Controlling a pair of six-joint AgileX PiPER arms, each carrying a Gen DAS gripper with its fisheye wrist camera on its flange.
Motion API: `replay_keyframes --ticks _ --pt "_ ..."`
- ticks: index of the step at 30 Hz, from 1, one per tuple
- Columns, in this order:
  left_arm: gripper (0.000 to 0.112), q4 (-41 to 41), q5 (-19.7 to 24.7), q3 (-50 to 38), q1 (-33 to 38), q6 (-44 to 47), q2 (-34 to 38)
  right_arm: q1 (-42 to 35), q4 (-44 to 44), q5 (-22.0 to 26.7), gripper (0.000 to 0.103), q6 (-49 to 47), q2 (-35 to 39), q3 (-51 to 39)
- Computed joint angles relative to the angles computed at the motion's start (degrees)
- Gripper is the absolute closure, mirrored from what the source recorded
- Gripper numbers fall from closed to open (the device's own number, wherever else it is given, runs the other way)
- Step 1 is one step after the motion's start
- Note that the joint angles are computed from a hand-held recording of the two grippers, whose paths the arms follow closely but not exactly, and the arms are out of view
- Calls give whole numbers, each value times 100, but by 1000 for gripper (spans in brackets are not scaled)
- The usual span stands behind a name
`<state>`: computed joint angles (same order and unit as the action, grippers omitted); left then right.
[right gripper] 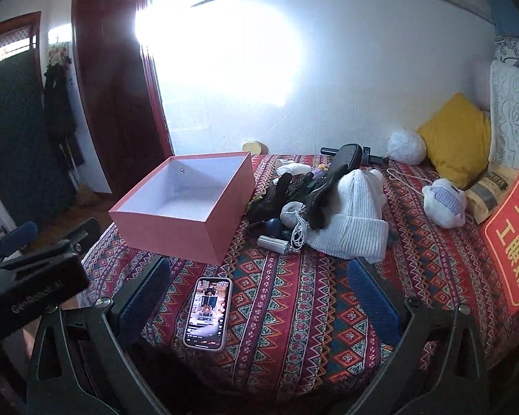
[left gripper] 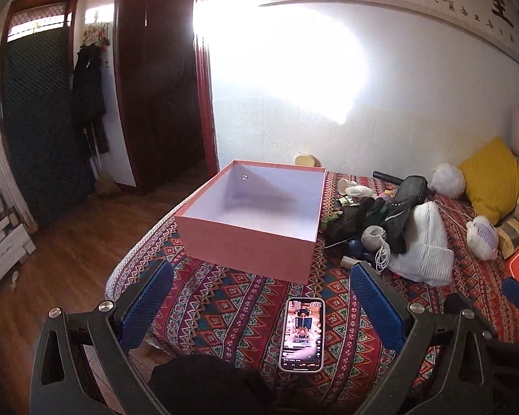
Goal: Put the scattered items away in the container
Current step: 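Raise both tools above the bed facing the pink box and heap, then grasp the black glove with left tool while right tool grasps the white knit hat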
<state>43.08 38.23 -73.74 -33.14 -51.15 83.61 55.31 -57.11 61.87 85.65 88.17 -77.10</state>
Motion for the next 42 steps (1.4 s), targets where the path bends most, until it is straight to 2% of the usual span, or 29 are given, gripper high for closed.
replay_keyframes --ticks 4,9,20,25,30,33,36,38,40,42 --pt "9 -345 49 5 101 344 -122 213 -94 275 1 11 39 -121" --pt "9 -686 26 61 186 636 -212 308 -70 362 1 -68 91 -185" --pt "9 -667 37 44 8 652 -199 302 64 438 1 -72 17 -56" --pt "9 -955 69 -251 -160 903 86 266 25 548 1 32 -180 188" --pt "9 -1590 -52 -827 -495 1707 741 -16 106 654 1 283 -742 936" --pt "9 -1975 -160 -1189 -673 2174 1277 -651 432 213 1 225 -1119 1549" --pt "9 -2928 -120 -1750 -608 3189 1987 -1532 696 -533 1 88 -1295 2048" --pt "9 -3716 -237 -2063 -462 3966 2460 -2299 940 -1280 1 -152 -1264 2257" --pt "9 -3882 -79 -2714 -410 4226 3029 -3076 1265 -2062 1 -589 -1050 2266" --pt "9 -3904 193 -3804 -389 4440 3763 -3979 1869 -3037 1 -1415 -560 2027"
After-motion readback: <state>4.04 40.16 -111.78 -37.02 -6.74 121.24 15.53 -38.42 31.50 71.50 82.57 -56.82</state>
